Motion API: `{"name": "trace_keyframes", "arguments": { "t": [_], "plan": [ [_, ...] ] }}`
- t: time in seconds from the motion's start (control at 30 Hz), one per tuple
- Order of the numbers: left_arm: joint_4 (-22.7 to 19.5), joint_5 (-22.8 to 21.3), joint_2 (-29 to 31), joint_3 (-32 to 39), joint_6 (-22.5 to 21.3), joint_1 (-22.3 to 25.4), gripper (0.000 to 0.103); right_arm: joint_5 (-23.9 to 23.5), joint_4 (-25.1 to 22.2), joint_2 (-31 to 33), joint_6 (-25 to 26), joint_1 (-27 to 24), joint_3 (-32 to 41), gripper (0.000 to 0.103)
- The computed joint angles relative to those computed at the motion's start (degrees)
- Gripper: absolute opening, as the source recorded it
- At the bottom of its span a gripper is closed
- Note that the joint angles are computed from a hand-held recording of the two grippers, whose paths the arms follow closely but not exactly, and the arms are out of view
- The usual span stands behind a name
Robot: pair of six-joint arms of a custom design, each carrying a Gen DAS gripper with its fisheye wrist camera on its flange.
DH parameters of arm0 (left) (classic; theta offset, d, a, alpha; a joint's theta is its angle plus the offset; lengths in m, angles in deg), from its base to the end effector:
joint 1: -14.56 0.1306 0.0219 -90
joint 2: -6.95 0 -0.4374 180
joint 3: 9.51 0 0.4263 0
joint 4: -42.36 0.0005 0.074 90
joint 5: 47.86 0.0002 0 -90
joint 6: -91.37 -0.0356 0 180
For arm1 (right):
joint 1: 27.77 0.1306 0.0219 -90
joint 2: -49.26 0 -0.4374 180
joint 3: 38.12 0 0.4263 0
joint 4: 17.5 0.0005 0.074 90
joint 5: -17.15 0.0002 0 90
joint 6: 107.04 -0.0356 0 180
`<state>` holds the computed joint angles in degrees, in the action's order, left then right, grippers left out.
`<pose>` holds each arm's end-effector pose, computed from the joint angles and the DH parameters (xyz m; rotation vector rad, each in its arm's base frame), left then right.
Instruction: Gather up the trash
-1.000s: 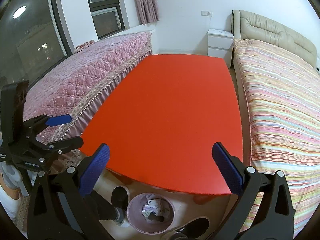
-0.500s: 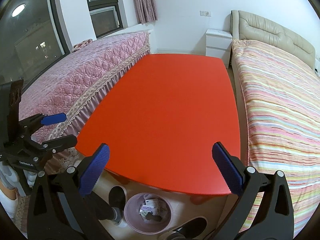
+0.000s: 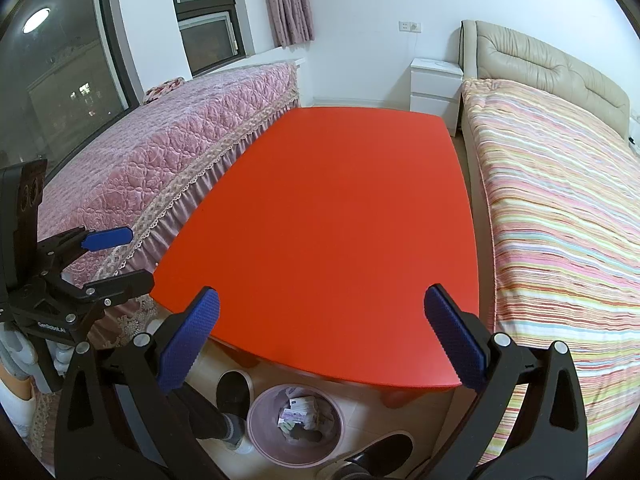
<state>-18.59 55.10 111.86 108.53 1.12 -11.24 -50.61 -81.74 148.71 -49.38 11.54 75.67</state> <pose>0.5567 -0.2785 0.5694 0.6514 2.3437 -0.4764 0.4541 0.3538 0.5857 0.0255 2.3610 0.1278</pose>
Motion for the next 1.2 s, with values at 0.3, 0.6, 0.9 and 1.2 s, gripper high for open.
{"name": "trace_keyframes", "arguments": {
  "t": [0.3,0.6,0.9,1.2],
  "plan": [
    [0.0,0.1,0.0,0.0,0.0,0.0,0.097,0.0,0.0,0.0,0.0,0.0,0.0,0.100],
    [-0.2,0.4,0.2,0.3,-0.3,0.0,0.097,-0.1,0.2,-0.1,0.0,0.0,-0.2,0.100],
    [-0.3,0.4,0.3,0.5,-0.4,0.0,0.097,-0.1,0.0,-0.1,-0.1,0.0,-0.1,0.100],
    [-0.4,0.7,0.4,0.6,-0.6,0.0,0.097,-0.1,0.0,-0.1,0.0,0.0,-0.2,0.100]
  ]
}}
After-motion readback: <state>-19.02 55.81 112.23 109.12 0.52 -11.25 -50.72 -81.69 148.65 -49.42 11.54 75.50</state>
